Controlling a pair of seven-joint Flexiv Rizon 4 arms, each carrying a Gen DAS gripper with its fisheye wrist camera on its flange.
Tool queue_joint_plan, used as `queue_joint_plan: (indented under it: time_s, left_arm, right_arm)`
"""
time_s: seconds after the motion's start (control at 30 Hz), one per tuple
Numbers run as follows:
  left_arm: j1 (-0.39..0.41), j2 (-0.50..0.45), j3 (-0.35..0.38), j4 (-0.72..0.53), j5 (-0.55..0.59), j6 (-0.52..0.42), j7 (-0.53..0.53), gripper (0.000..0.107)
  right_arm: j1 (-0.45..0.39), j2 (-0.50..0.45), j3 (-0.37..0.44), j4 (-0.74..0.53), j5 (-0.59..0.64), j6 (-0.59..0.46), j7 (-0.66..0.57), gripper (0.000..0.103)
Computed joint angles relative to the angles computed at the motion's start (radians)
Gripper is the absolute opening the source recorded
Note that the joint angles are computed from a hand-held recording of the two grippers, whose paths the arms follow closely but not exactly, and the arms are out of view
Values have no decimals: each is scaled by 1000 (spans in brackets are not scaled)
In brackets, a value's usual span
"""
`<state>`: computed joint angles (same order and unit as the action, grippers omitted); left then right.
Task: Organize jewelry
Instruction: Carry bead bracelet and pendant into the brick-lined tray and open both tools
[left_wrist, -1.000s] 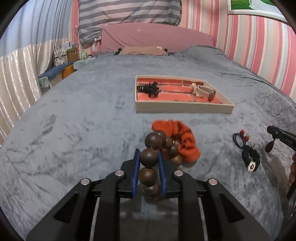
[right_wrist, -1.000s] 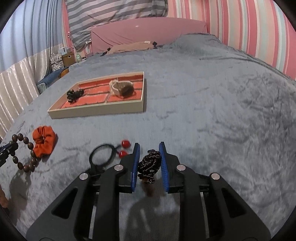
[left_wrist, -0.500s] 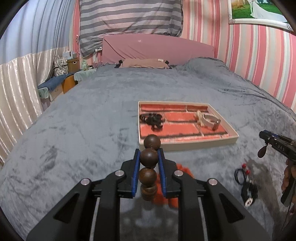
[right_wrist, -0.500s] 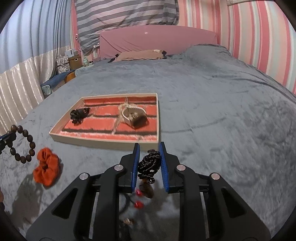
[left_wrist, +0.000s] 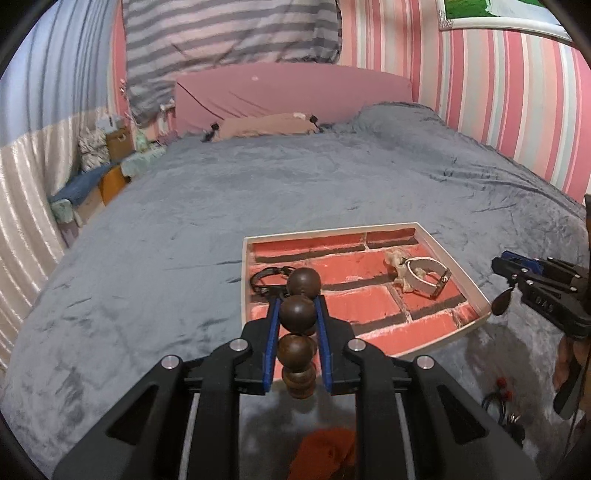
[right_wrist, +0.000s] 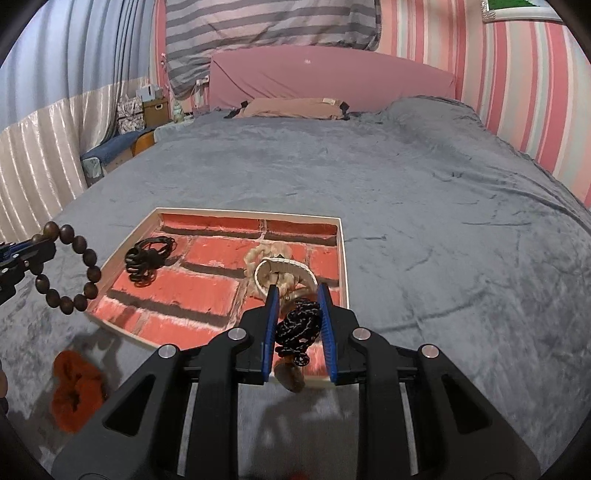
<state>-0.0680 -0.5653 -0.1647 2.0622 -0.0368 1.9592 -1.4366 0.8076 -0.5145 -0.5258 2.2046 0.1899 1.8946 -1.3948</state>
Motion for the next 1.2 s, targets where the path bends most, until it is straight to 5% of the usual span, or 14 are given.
queue_joint_plan:
  time_s: [0.1,0.5,0.87,1.13,1.2]
  left_arm:
    - [28,-45,-34,-50,3,-43,4,19]
    - [-5,-167,15,-167,-70,-124,48,19]
    - [-59,-226,90,-235,-138,-176,62,20]
    - [3,-228,24,-221,-117,-162,75,21]
    - [17,-222,6,-209,-107,-152,78,32]
  right_arm:
    - [-43,-36,31,-43,-24,-25,16,22]
    - [-209,-150,141,-152,-137,-88,124,22]
    - [-251,-206,159,-216,-236,-135,166,22]
    - [-305,-218,208,-232,-293,-160,187,25]
    - [-309,-214,210,-225,-298,-150,188,31]
